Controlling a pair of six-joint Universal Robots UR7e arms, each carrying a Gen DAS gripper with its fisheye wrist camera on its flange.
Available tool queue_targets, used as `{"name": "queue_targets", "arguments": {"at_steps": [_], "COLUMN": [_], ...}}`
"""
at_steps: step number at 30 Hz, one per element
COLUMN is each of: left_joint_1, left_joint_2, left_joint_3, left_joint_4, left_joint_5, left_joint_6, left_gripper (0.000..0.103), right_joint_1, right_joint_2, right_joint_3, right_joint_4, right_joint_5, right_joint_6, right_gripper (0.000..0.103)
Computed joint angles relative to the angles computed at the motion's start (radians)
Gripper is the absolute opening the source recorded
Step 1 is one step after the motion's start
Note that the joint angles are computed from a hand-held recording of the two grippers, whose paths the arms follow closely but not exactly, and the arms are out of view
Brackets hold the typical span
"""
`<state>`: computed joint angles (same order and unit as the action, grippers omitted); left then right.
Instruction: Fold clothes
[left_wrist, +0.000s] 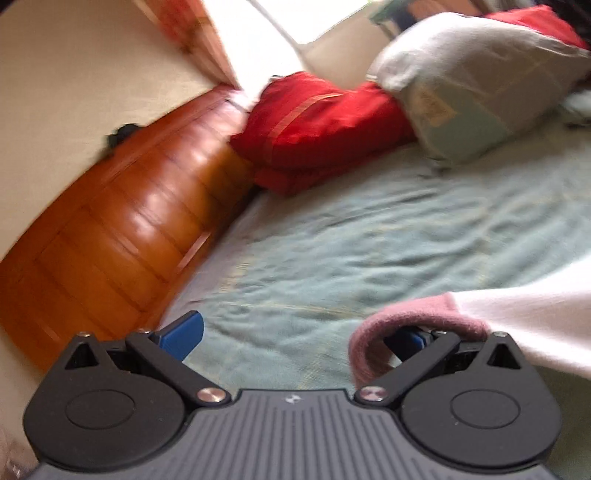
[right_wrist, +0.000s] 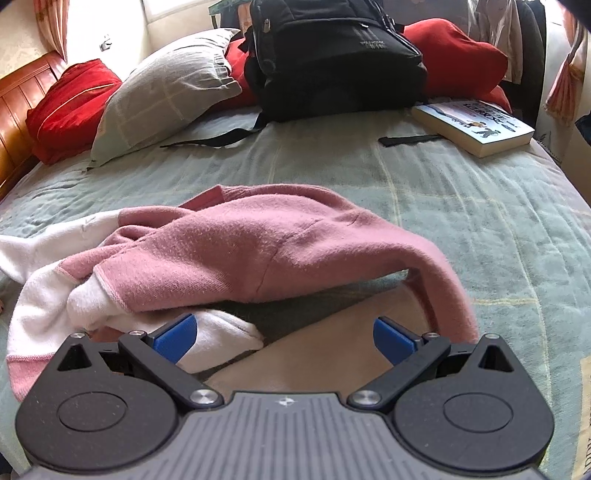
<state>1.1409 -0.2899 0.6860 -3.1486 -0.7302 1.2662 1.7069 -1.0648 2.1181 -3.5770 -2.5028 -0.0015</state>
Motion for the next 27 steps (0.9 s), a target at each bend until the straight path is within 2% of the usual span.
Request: {"name": "queue_targets", "arguments": {"at_steps": [5, 10, 19, 22, 23, 24, 27], "left_joint_1": [0.014, 0.036, 0.058, 0.067, 0.067, 0.062, 0.049], "left_joint_2": [-0.087, -0.145, -0.123, -0.169, -0.171, -0.162, -0.096], "left_joint_3": [0.129, 0.205, 0.164, 0.162, 0.157, 0.158, 0.148], "left_joint_4": [0.182, 0.356, 0.452, 0.612, 0.644, 0.634, 0.451], "left_joint_5": [0.005, -0.048, -0.033, -0.157, -0.176, -0.157, -0.003], "left_joint_6": [-0.181, -0.434, -0.563, -0.732, -0.740, -0.712, -0.505], "left_gripper": [0.102, 0.102, 0.102, 0.102, 0.102, 0.102, 0.103], "right_joint_1": [-0.002, -0.006, -0.003, -0.009, -0.012, -0.013, -0.011], "right_joint_2": [0.002, 0.000, 0.007, 0.008, 0.009, 0.011, 0.017], "right_joint_3": [-0.001, 0.000, -0.006, -0.007, -0.009, -0.012, -0.015], "right_joint_4": [0.017, 0.030, 0.041, 0.044, 0.050, 0.056, 0.056], "right_joint_5": [0.014, 0.020, 0.001, 0.000, 0.002, 0.005, 0.015], "right_joint_6": [0.006, 0.019, 0.029, 0.040, 0.046, 0.051, 0.047], "right_gripper": [0.103, 0.103, 0.103, 0.103, 0.103, 0.103, 0.103]}}
